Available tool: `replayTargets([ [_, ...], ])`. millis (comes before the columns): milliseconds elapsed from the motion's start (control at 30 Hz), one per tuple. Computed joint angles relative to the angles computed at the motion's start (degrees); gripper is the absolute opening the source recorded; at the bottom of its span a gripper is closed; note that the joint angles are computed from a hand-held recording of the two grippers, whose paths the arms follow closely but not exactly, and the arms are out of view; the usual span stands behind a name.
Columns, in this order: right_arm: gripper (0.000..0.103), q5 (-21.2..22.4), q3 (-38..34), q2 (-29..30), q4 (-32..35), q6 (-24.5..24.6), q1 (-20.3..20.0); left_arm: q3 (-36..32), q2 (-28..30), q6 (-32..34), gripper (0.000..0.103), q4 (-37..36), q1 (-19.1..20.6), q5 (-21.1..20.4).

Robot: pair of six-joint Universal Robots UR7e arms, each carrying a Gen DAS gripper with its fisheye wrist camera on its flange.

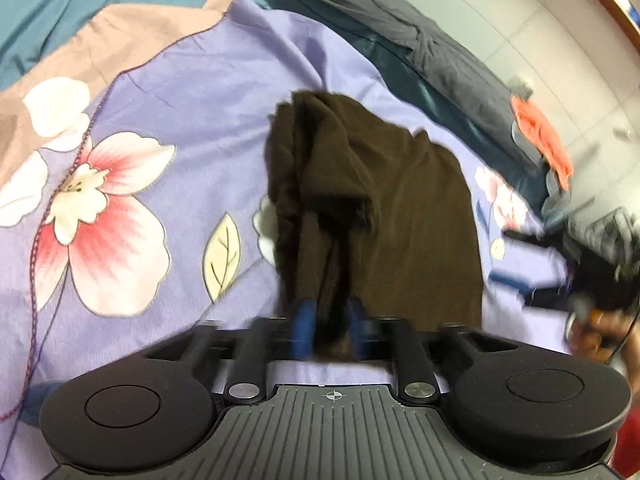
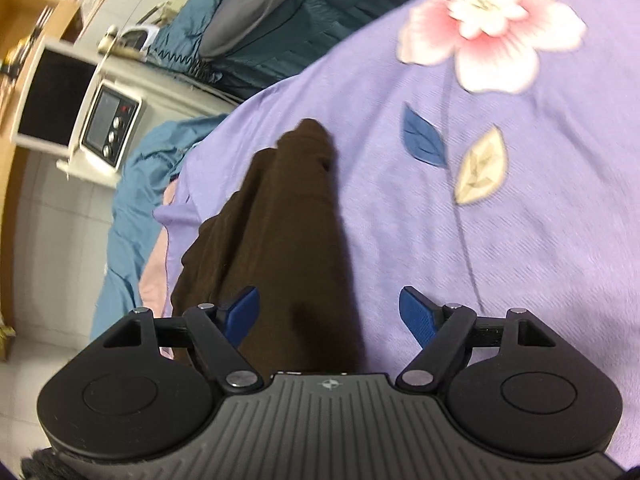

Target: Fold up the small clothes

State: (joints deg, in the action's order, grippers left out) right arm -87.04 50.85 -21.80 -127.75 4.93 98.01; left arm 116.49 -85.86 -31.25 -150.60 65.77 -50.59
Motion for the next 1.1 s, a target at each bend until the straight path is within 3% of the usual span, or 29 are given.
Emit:
replayTargets([
  [133,0.081,4.16,1.49,-1.25,-1.03,2.26,-2.23,-2.00,1.68,3.92,0.103,-9.29,2.24,-1.41],
  [300,0.082,6.08,1.23,-1.69,2.42,1.13,-3.50,-10.55,6.59,6.87,0.103,-1.45,6.20,-4.80],
  [367,0.082,6.27,1.02,-1.39,3.58,-0.07,-3.51,-12.67,8.59,5.97,0.103,0.39,7.11,-3.42],
  [500,0.081,9.70,-0.67,0.32,4.34,-0.47,-3.70,-16.15,12.42,7.84,0.103,-2.54,9.61,-5.55],
  [700,0.073,12.10,-12.50,8.81,3.75,2.43,-2.87,-22.58,17.56,11.81,0.103,-5.28,11.95,-8.48],
  [900,0.069,12.03,-34.95,22.30,11.49,3.32,-0.98,-25.89,20.31,13.12,0.102,-3.53,11.97,-8.06],
  [967,0.069,11.61,-41.16,25.78,13.63,3.72,-0.57,-25.76,20.41,13.07,0.098,-3.99,11.93,-7.49],
  [1000,0.068,11.10,-43.02,26.79,14.26,3.77,-0.35,-25.64,20.30,12.81,0.091,-3.92,11.92,-6.99],
  [1033,0.066,9.87,-43.05,26.84,14.23,3.30,0.00,-25.56,20.15,12.48,0.089,-3.85,11.92,-6.90],
  [1100,0.046,6.76,-38.82,24.88,11.69,1.76,0.59,-25.53,19.94,12.21,0.082,-3.42,11.81,-6.55],
])
